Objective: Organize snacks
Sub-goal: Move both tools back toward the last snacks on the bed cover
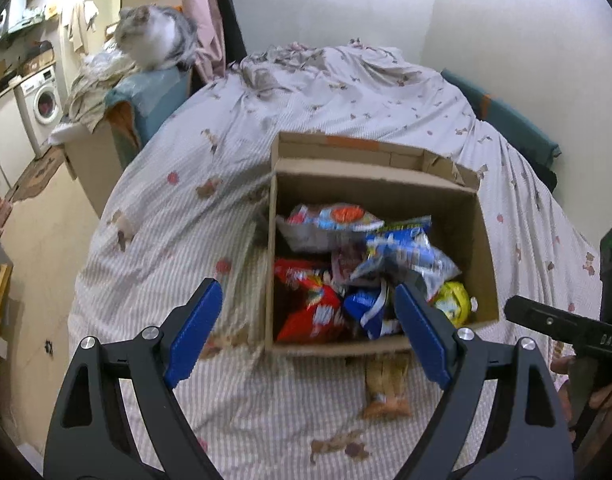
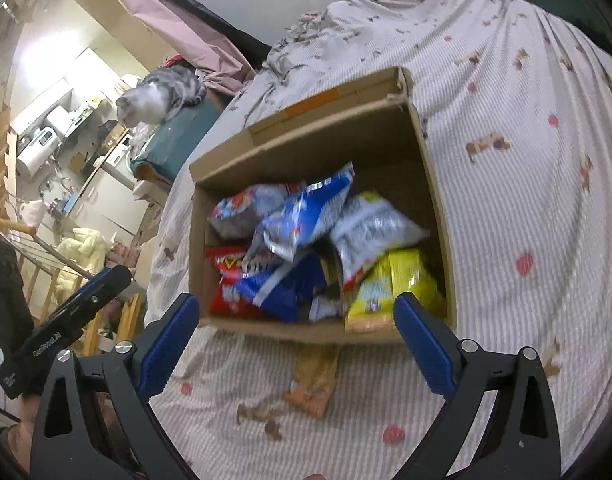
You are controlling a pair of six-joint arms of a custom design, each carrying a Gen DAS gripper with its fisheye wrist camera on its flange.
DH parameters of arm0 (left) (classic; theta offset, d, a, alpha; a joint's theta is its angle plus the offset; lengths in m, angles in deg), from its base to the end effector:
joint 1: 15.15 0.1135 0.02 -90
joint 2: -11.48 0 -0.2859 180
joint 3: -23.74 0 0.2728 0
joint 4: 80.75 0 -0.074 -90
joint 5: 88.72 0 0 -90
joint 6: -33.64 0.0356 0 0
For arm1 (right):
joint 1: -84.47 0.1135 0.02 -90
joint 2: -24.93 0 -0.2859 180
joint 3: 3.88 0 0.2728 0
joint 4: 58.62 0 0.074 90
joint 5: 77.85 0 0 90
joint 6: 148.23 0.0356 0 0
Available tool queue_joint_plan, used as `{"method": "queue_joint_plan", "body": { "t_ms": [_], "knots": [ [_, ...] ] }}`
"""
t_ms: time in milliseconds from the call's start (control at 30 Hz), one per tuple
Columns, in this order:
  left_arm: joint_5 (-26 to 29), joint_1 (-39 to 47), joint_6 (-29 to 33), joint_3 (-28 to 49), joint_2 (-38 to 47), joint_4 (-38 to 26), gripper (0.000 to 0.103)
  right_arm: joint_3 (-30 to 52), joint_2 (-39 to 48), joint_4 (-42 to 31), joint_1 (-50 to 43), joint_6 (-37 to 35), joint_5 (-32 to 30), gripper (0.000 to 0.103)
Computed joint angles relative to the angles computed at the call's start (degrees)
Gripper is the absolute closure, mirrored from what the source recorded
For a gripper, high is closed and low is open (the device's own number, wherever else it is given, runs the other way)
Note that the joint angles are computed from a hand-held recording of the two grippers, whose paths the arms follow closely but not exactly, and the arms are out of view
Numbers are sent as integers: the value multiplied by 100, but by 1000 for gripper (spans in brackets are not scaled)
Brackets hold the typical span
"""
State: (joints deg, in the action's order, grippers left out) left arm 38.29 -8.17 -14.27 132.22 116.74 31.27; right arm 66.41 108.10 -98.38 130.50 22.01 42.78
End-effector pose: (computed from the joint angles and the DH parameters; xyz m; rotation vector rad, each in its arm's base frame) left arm 0.4109 0.0287 0.3120 0.9087 2.2672 -0.5152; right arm 0.2321 0.2144 0.2534 0.9000 2.1841 0.4184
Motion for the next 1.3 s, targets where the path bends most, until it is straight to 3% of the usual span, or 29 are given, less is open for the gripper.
{"method": "queue_joint_plan", "body": {
  "t_ms": [100, 200, 367, 467, 567, 667, 733, 833, 967, 1067, 1100, 1133, 1300],
  "knots": [
    [-120, 134, 207, 23, 54, -325, 17, -5, 102, -349, 250, 683, -51, 3],
    [-291, 256, 274, -57, 51, -458, 17, 174, 543, -969, 342, 1416, -484, 3],
    [-649, 412, 155, -22, 250, -829, 17, -341, 842, 144, 99, 1559, -1340, 3],
    [-771, 479, 54, 8, 357, -929, 17, -304, 1148, 668, -104, 1307, -1598, 4],
    [-826, 492, -90, 76, 444, -941, 17, 459, 1796, 293, -243, 749, -1620, 6],
    [-792, 492, -231, 231, 551, -1013, 17, 1041, 2440, 226, -385, 355, -1724, 15],
    [-756, 483, -301, 391, 654, -1161, 17, 1375, 2860, 106, -469, 253, -1861, 26],
    [-734, 460, -367, 470, 705, -1240, 17, 1687, 3188, -246, -483, 285, -1453, 31],
    [-680, 466, -361, 563, 758, -1372, 17, 1044, 2881, 745, -584, 277, -1237, 30],
    [-647, 458, -389, 622, 787, -1447, 17, 955, 2868, 1027, -646, -34, -1164, 31],
    [-645, 452, -401, 637, 796, -1456, 17, 963, 2883, 1091, -663, -150, -1136, 42],
    [-642, 447, -415, 655, 807, -1465, 17, 1066, 2942, 979, -669, -262, -1150, 64],
    [-596, 448, -494, 745, 836, -1479, 17, 1150, 2785, 833, -485, -573, -1108, 82]
  ]
}}
